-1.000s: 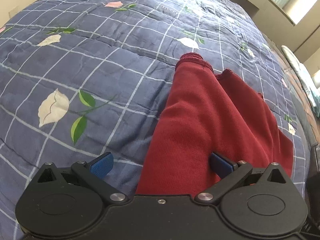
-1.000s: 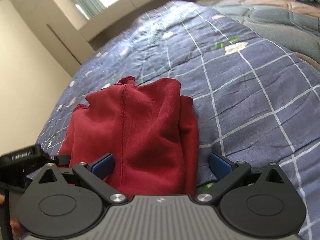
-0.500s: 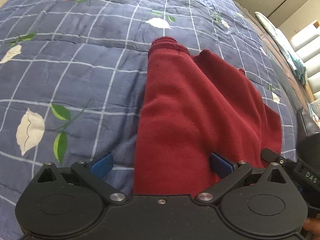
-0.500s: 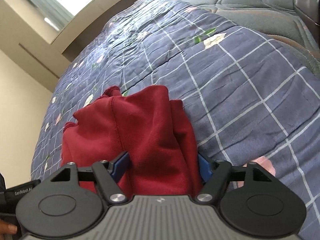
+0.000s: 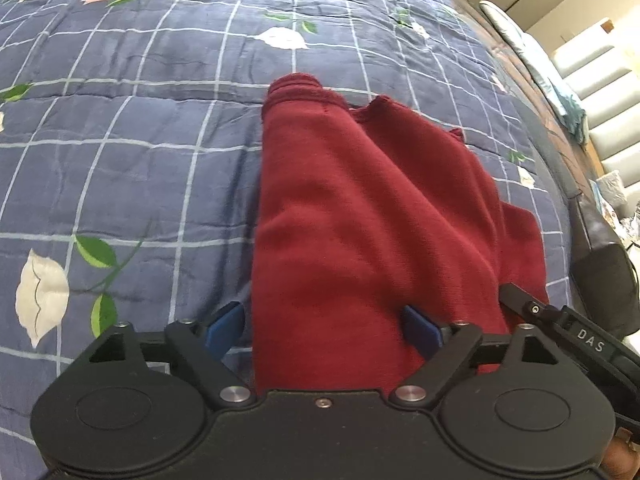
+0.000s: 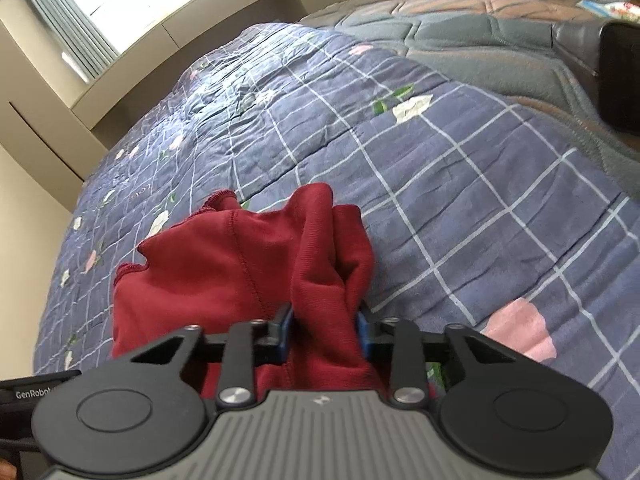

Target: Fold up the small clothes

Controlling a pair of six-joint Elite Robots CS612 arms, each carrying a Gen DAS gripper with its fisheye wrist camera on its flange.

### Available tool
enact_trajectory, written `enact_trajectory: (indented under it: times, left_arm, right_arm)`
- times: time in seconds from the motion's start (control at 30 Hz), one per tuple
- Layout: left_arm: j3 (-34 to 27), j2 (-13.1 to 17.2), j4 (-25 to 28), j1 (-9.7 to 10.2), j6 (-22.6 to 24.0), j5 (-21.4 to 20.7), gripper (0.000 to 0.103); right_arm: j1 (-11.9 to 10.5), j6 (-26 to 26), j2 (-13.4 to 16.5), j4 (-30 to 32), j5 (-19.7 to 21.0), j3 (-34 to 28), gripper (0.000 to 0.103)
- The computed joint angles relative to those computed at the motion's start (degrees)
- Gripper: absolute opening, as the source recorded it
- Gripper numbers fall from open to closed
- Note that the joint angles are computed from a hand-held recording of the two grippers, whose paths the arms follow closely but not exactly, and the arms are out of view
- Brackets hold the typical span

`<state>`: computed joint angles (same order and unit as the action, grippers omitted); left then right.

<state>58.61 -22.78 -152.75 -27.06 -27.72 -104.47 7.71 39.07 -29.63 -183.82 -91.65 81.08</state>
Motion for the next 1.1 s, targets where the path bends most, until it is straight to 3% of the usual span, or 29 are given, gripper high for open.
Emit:
enact_trajectory:
  times: [0.13,0.2,0.33,0.43,0.57,0.77,0.97,1.1]
  left_arm:
    - [-0.67,0.04,0.89,0.17,0.42,-1.16,0.073]
    - [-0.83,-0.06,1.25,0.27,0.51,-1.38,0.065]
    - [-0.74,-0.60,1.71,0.77,0.07,-2.64,0.039]
    - [-1.25,-0.70,2.88,1.44,-0.87,-4.61,0.033]
    - [-0.17,-1.87,0.96,2.12,-1.95,-4.89,0.031]
    - [3.20,-4.76,-2.74,3.35,-3.27,-0.79,0.031]
    - [4.75,-6.09,-0.77,4.67,-3.52,2.91,0.032]
    - [4.69,-5.73,1.96,5.19,-4.04,3.98,0.032]
  right_arm:
    - [1.02,-0.41,-0.56,0.84,-2.82,-0.48,0.018]
    - [1.39,-0.50,-0.82,0.07,-3.03,-0.53,0.017]
    - [2.20,-2.24,-1.25,0.01,-3.14,-1.21,0.017]
    - [2.61,-2.92,-1.50,-0.76,-2.86,-1.77,0.017]
    - [2.93,-3.85,-1.60,-2.59,-1.06,-2.81,0.017]
    - [3.25,-5.16,0.52,-4.47,4.95,-6.89,0.017]
    - [3.74,-3.28,3.59,-2.68,10.43,-11.43,0.017]
    - [3.90,-1.25,4.12,0.69,11.14,-11.76,0.017]
